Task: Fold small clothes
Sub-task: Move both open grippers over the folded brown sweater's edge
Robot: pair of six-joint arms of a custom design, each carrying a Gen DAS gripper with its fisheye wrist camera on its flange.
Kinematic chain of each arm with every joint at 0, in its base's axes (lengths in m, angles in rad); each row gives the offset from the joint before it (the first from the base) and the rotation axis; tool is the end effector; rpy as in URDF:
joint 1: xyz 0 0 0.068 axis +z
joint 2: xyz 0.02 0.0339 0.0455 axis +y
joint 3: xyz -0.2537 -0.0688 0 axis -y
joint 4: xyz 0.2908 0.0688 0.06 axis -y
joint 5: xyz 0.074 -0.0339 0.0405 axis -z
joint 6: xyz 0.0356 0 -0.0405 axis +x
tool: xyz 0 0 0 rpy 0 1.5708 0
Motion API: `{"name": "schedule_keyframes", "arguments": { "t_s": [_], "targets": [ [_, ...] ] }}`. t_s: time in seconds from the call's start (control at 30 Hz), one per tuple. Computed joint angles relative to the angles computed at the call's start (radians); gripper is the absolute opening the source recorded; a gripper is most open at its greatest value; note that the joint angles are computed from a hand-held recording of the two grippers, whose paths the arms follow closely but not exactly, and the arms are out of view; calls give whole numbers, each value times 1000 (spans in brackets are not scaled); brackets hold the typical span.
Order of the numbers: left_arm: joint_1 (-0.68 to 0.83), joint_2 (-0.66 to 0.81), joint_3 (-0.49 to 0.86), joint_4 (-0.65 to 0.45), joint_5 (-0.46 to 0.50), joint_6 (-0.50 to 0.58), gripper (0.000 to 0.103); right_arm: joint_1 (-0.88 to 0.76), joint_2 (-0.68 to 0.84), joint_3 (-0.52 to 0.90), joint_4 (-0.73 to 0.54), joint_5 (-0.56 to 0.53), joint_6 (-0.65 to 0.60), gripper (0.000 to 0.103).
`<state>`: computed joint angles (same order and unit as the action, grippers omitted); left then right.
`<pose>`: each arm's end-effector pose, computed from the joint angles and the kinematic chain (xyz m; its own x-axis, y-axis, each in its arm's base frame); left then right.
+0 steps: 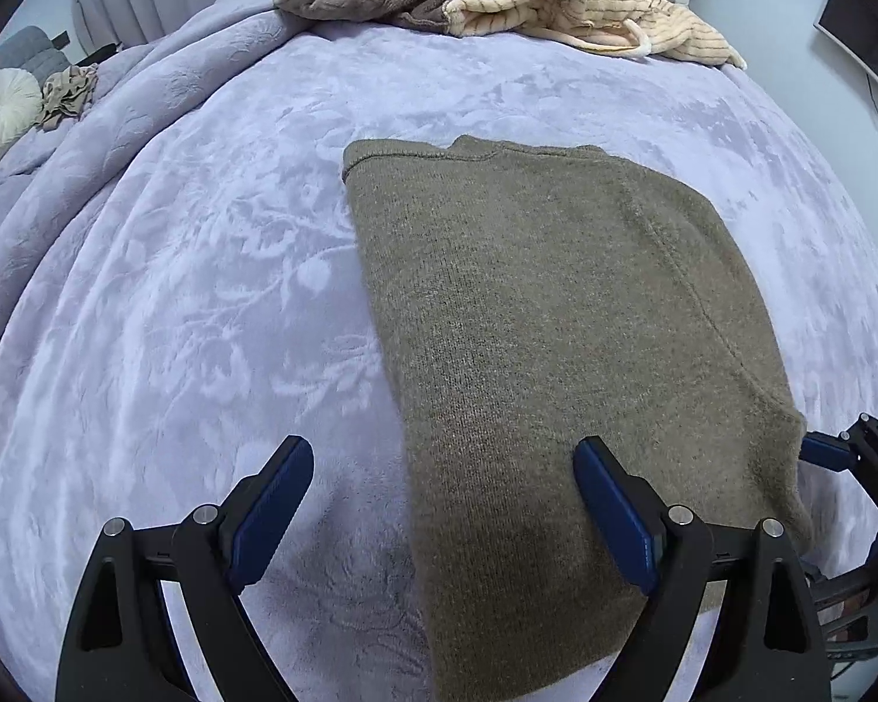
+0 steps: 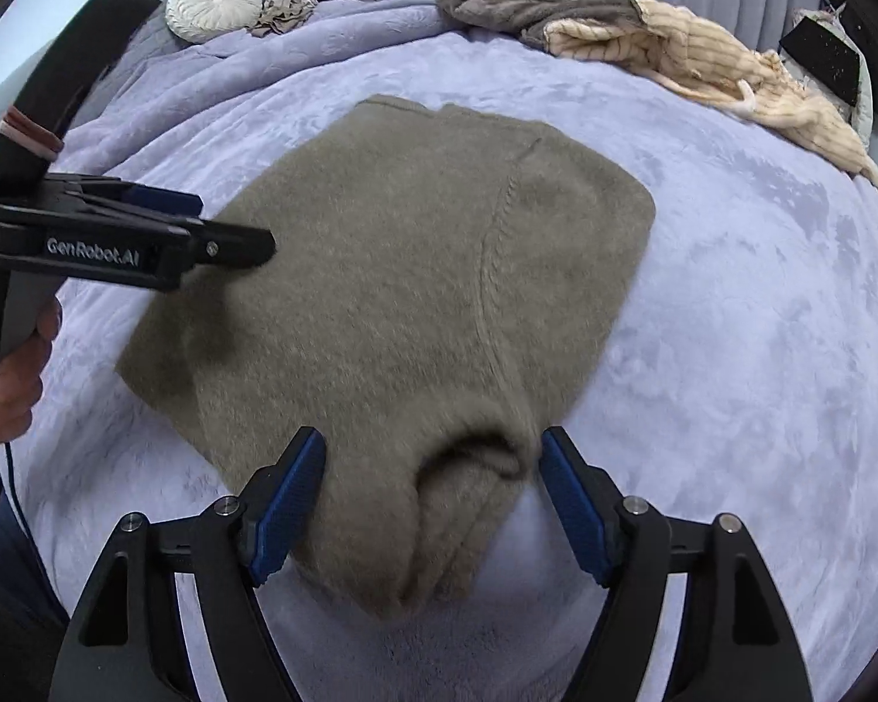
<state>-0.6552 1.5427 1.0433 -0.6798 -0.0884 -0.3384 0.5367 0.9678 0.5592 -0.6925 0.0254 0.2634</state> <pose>0.2705 -0.2039 0.1793 -0.8840 0.2622 -0.3871 0.3040 0.9514 -0.0497 0.1865 0.1099 0.1643 -0.8704 -0.2150 -0.4429 -0.2844 0.9539 0.0960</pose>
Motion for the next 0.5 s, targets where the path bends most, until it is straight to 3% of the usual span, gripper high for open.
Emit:
{"name": "schedule_keyframes", "arguments": {
  "t_s": [0.07,0.13,0.23,0.33,0.5],
  "targets": [
    [0,-45,-15,-5,17,11,91,-46,-94,-24,-68,-48,8,79],
    [2,-67,-19,-8,20,26,91,-76,-209,-37,-129,-30,1,79],
    [28,-65,-6,-10,53,52,91,-197,-280,-18,-165,-70,-33,79],
    [88,-27,18,-8,129,58,91,-359,-251,8,-136,-178,-71,81],
    [176,84,63,8,288,50,91,-499,-10,53,14,-359,-32,81]
  ]
}}
